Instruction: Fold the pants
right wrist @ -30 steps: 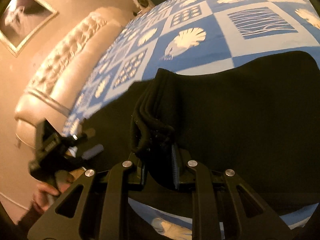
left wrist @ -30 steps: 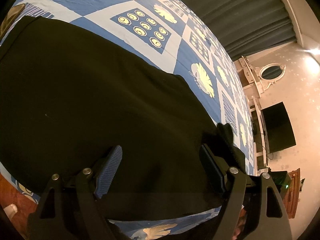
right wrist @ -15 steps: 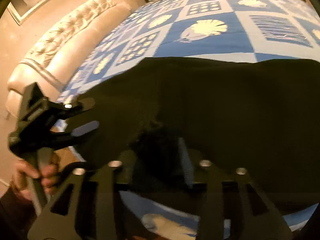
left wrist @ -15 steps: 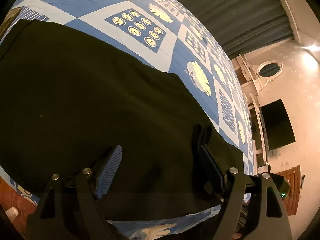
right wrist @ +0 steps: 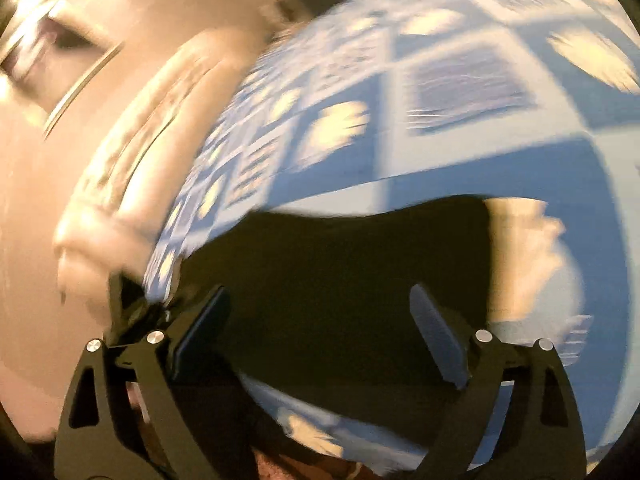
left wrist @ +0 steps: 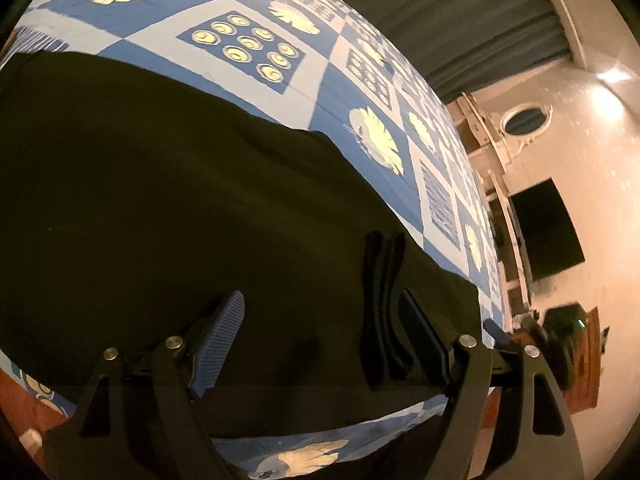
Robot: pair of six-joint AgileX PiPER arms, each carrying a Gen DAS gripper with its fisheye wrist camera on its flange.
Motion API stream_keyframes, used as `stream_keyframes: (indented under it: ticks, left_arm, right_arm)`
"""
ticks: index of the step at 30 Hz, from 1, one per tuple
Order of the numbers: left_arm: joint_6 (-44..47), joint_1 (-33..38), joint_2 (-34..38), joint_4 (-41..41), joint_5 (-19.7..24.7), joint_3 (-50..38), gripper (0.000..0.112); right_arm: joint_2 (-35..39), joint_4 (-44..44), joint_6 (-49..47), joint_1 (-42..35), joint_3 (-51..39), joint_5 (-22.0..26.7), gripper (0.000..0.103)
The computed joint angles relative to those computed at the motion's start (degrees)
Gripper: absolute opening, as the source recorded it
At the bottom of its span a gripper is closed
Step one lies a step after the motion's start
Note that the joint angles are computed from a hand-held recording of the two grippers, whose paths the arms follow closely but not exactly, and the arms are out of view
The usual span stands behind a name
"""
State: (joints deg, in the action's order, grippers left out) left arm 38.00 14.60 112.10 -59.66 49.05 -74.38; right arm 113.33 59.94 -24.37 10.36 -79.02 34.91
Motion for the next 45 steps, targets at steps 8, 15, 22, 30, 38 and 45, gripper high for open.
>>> stream_keyframes:
  ticks: [8,15,22,30,38,45]
  left_arm:
    - [1.1,-1.4,-0.22,0.38,0.23,0.85,0.078]
    - [0.94,-1.46,0.17,0.36,0.64,0.53,0.078]
    - [0.74,-1.58,0.31,0.21,0.43,0.66,0.078]
    - [0.69,-1.36,0.54,-0.16,0.82,0.4,0.078]
    - [1.0,-1.43,0.28,-0.37,1.09,0.62,0.078]
    - [1.33,-1.35,-0.22,-0.19,1.1,0.74,0.078]
  right_arm:
    - [9.87,9.28,-6.81,-7.4,-3.04,6.73,0.091]
    - [16.41,14.53,-10.94,-8.41,-10.32,12.61,0.075]
    - [17.96,13.83,-9.54,-9.32,-11.15,13.75,0.026]
    - [14.85,20.66,-17.48,-11.38,-3.47,18.32,0.06]
    - [7.14,20.15,-27.81,-12.3,11.67,22.83,0.057]
    - [6.3,17.78,-27.43,-11.6,13.12,20.39,0.026]
